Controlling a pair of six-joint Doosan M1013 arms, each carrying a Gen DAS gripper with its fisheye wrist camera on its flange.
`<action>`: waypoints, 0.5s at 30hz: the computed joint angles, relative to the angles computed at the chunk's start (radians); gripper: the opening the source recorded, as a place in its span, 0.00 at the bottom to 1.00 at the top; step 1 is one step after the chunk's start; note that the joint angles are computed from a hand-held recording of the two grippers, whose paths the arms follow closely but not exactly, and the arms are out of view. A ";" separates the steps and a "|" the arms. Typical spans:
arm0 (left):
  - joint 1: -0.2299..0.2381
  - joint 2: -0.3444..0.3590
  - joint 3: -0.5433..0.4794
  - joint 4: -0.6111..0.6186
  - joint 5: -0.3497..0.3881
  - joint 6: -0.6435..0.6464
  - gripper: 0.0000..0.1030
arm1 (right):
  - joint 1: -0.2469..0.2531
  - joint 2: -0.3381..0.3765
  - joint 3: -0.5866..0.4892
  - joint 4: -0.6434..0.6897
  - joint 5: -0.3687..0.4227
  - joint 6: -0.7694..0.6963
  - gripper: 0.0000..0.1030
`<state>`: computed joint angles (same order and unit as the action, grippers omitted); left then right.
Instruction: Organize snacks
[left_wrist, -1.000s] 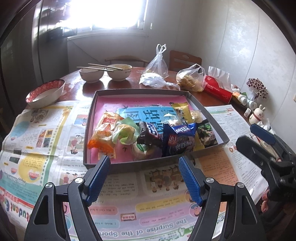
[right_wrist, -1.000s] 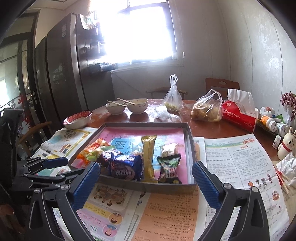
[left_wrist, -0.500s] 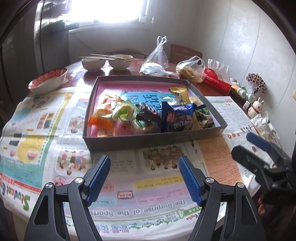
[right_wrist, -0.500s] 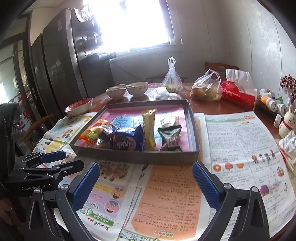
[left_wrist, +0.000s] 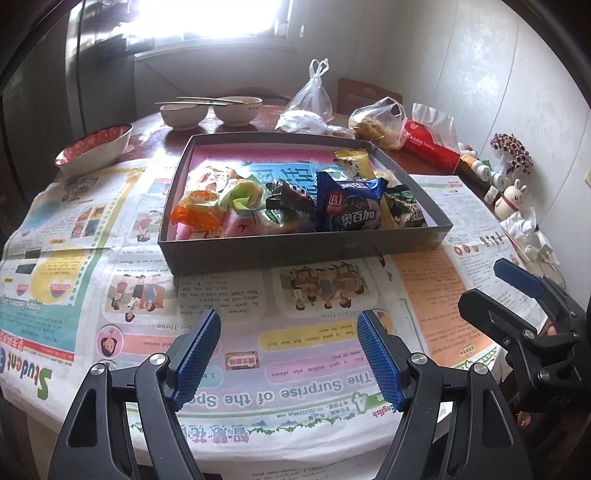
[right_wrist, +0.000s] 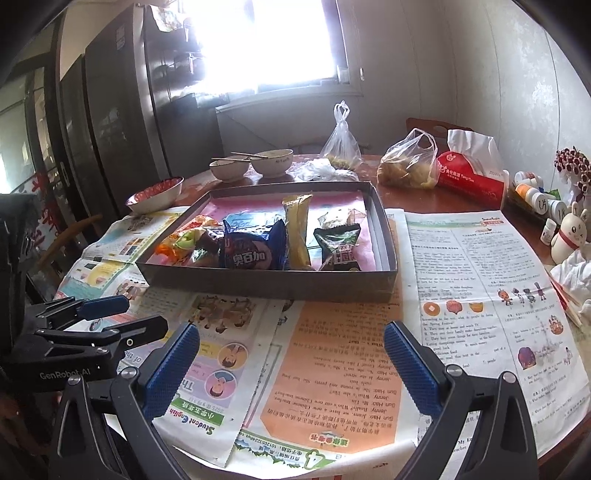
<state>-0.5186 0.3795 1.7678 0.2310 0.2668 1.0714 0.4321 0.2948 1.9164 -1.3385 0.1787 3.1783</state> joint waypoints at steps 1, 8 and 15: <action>-0.001 0.000 0.001 -0.001 0.002 0.003 0.75 | 0.001 0.000 0.001 -0.001 0.000 0.001 0.98; -0.006 -0.003 0.005 0.049 0.006 -0.043 0.75 | 0.000 -0.002 0.001 0.000 -0.001 0.005 0.98; -0.008 -0.003 0.005 0.067 0.008 -0.058 0.75 | -0.004 -0.003 0.004 0.012 -0.004 0.009 0.98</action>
<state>-0.5262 0.3762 1.7732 0.2981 0.2747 1.0135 0.4281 0.2919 1.9199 -1.3265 0.1742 3.1869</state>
